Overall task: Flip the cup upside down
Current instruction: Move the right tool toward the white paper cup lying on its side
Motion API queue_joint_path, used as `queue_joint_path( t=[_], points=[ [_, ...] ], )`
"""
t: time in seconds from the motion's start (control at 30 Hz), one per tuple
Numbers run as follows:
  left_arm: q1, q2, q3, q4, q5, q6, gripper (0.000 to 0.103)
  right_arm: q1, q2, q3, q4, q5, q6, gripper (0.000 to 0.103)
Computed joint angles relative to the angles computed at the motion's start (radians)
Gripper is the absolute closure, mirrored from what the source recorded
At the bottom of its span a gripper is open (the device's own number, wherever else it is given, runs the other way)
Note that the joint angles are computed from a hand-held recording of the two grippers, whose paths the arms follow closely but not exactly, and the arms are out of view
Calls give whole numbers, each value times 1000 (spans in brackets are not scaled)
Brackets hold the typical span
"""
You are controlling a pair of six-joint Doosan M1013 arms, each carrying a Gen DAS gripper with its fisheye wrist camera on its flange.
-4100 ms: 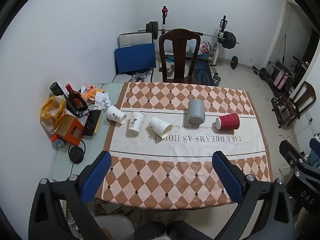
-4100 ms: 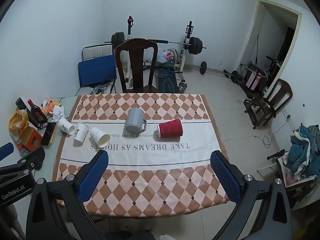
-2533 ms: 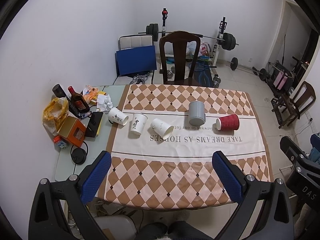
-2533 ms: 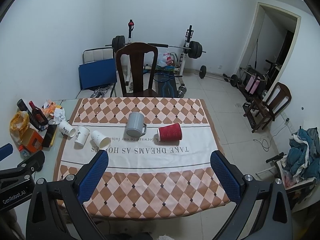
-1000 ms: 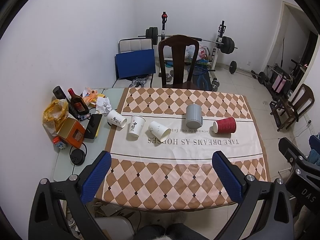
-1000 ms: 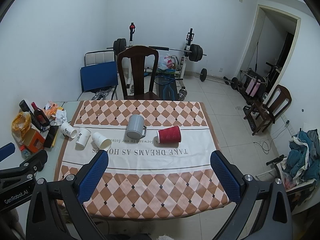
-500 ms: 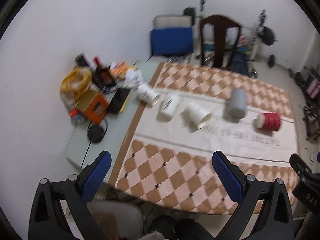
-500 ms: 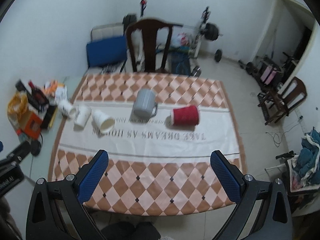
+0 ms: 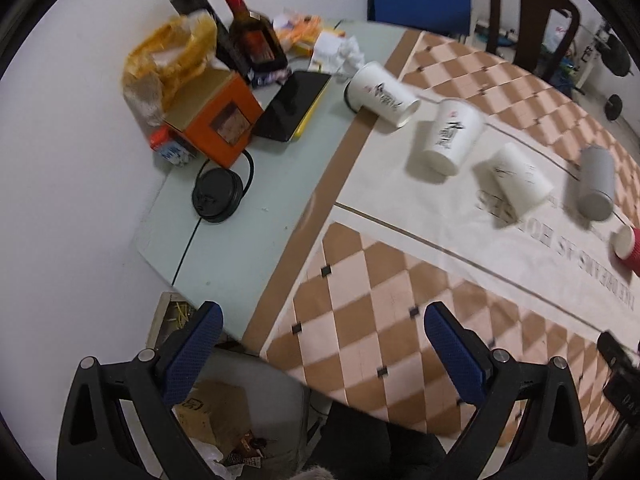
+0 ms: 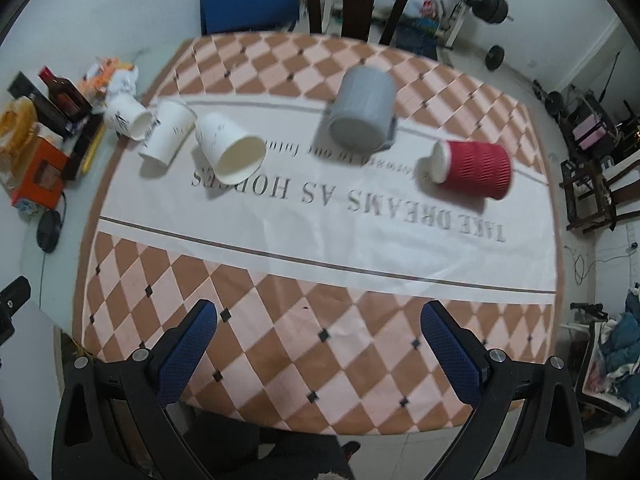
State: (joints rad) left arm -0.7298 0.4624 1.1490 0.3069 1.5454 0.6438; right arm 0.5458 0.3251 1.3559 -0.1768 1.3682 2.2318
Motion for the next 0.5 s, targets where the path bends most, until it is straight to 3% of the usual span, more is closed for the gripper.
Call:
queue_joint_path(
  t=[0.27,0.37,0.5],
  points=[
    [142,70,-50,-217,-157,61,2,-18,138,-83,84,71,65,3],
    [187,118,-102,-291,-211,63,11,-28,177,-104,116,84,107,14],
    [224,197,-198,-354,-222,71,19,-47,214,-116,150,92,198,16]
  ],
)
